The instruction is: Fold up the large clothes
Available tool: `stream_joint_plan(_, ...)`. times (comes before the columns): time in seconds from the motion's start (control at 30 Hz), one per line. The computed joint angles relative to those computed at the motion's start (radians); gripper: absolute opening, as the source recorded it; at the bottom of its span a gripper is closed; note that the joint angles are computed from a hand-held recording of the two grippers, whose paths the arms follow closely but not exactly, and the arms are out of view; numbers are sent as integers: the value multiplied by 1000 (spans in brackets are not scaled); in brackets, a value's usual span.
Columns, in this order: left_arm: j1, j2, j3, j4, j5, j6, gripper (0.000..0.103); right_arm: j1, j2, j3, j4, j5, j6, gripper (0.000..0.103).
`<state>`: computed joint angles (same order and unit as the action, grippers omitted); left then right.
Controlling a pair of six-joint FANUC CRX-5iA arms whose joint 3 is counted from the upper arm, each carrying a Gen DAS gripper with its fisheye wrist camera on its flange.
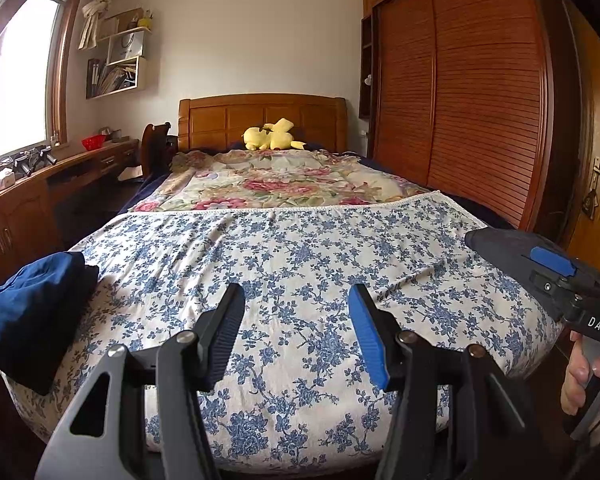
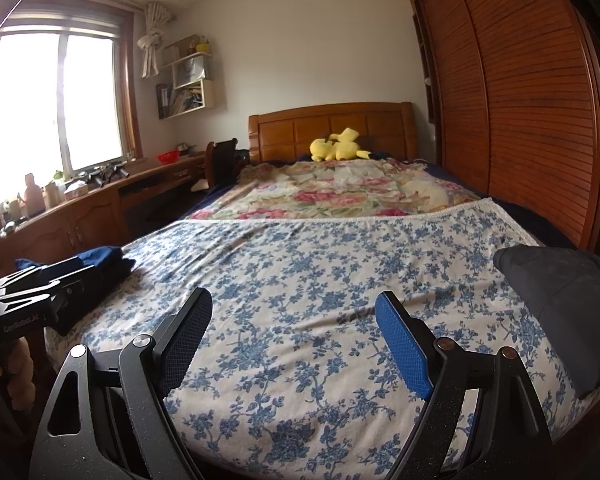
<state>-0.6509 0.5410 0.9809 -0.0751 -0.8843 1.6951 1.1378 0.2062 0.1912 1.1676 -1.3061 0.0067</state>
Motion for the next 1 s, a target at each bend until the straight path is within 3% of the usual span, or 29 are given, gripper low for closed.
stream_joint_plan(1.0, -5, 1, 12, -6, -6, 8, 54, 1, 5, 8, 1, -3, -1, 85)
